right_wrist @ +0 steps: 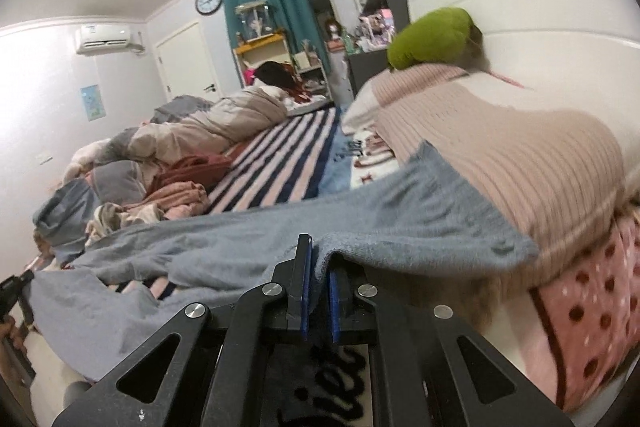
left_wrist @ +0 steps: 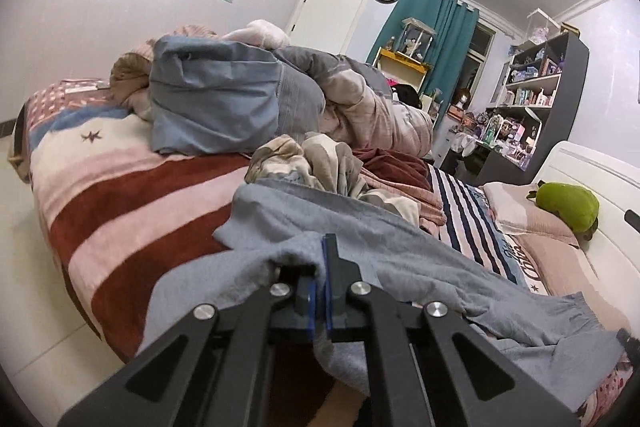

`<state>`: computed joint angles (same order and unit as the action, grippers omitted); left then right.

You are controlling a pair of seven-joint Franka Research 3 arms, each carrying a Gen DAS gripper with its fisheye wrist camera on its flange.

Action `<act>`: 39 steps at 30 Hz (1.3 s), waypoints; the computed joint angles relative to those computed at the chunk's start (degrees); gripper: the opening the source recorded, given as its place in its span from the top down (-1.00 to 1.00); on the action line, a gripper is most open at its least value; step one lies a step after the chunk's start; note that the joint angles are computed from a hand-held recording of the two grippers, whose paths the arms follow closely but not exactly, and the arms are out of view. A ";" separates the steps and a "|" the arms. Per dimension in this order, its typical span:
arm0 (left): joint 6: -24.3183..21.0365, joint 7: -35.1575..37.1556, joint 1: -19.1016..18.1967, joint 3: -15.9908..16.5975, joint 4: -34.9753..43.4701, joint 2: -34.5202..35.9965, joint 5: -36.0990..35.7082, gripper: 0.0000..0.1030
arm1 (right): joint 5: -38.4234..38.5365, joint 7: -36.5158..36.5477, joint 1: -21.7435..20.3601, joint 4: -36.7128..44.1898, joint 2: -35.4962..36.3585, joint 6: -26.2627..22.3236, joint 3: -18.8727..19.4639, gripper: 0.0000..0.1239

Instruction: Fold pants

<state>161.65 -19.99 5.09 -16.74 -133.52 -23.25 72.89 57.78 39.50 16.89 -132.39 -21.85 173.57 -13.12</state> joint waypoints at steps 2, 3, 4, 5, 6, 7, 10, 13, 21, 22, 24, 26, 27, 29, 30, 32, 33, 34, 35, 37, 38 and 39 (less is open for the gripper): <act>0.06 2.78 -0.35 0.79 1.26 1.26 -1.69 0.98 | -0.54 -0.50 -0.13 2.04 1.24 -1.31 -0.36 0.97; 0.07 4.17 -0.41 1.03 2.02 1.99 -2.25 0.98 | -0.59 -1.20 -0.18 3.53 2.24 -2.10 -0.68 0.97; -0.11 4.98 -0.40 1.01 2.55 2.45 -2.47 0.98 | -0.55 -1.40 -0.47 4.54 3.11 -2.32 -0.33 0.97; -0.36 5.88 -0.35 1.02 3.13 2.95 -2.50 0.98 | -0.44 -1.73 -0.78 5.62 4.01 -2.63 -0.07 0.97; -0.35 7.19 -0.31 1.29 4.08 3.89 -2.67 0.98 | -0.73 -1.77 -1.36 7.43 5.56 -3.48 0.16 0.98; -0.54 7.97 -0.43 1.40 4.67 4.39 -2.99 0.98 | -0.74 -1.64 -2.01 8.27 6.36 -3.78 0.83 0.98; -0.04 10.68 -0.70 2.37 7.02 6.79 -4.31 0.98 | -0.94 -1.66 -4.13 11.95 9.54 -5.75 2.23 0.98; -0.31 13.91 -0.97 3.22 9.74 9.40 -5.59 0.98 | -1.39 -1.24 -6.37 16.16 13.43 -6.33 4.00 0.98; -2.10 26.34 -3.36 6.46 19.80 19.41 -12.75 0.98 | -7.79 4.79 -12.07 27.17 23.32 -8.60 8.66 0.99; -2.60 27.86 -3.86 6.87 21.03 20.55 -13.80 0.98 | -9.59 6.30 -12.61 28.93 24.86 -8.87 9.14 0.99; -3.33 31.71 -4.76 7.82 24.12 23.54 -16.80 0.98 | -13.89 9.68 -13.52 32.29 27.84 -9.59 9.86 0.99; -3.75 35.27 -5.57 8.86 27.12 26.58 -20.01 0.98 | -18.21 13.09 -14.25 35.70 30.79 -10.62 10.37 0.99; -4.06 36.48 -6.00 9.35 28.50 27.93 -20.95 0.98 | -20.83 15.23 -14.42 38.21 32.96 -11.43 10.41 0.99; -5.39 38.63 -7.06 10.30 31.57 30.77 -22.01 0.98 | -24.35 18.13 -14.91 41.24 35.62 -12.36 10.84 0.99; -5.69 39.83 -7.45 10.76 32.96 32.12 -22.84 0.98 | -26.54 19.94 -14.91 43.38 37.48 -12.92 10.73 0.99; -6.06 42.55 -8.05 11.54 35.91 34.92 -25.25 0.98 | -30.44 22.97 -14.86 46.72 40.40 -13.57 10.56 0.99; -6.40 43.59 -8.45 11.96 37.29 36.14 -26.02 0.98 | -32.06 24.22 -14.94 48.84 42.12 -14.21 10.54 0.99; -6.81 44.89 -8.80 12.30 38.82 37.47 -26.91 0.98 | -33.26 25.03 -15.20 50.90 43.75 -15.15 10.73 0.99; -7.20 46.22 -9.11 12.59 40.36 38.77 -27.88 0.98 | -34.48 25.78 -15.36 52.48 45.01 -16.10 10.81 0.99; -7.96 48.21 -9.75 13.28 42.87 40.98 -29.47 0.98 | -36.43 27.00 -15.79 56.14 47.68 -18.73 11.10 0.99; -8.45 49.11 -10.01 13.52 43.91 41.88 -30.42 0.97 | -36.57 26.70 -16.32 57.07 48.42 -19.68 11.74 0.98; -9.01 50.07 -10.20 13.71 44.78 42.64 -31.41 0.97 | -36.72 26.34 -16.73 57.74 48.97 -20.56 12.23 0.97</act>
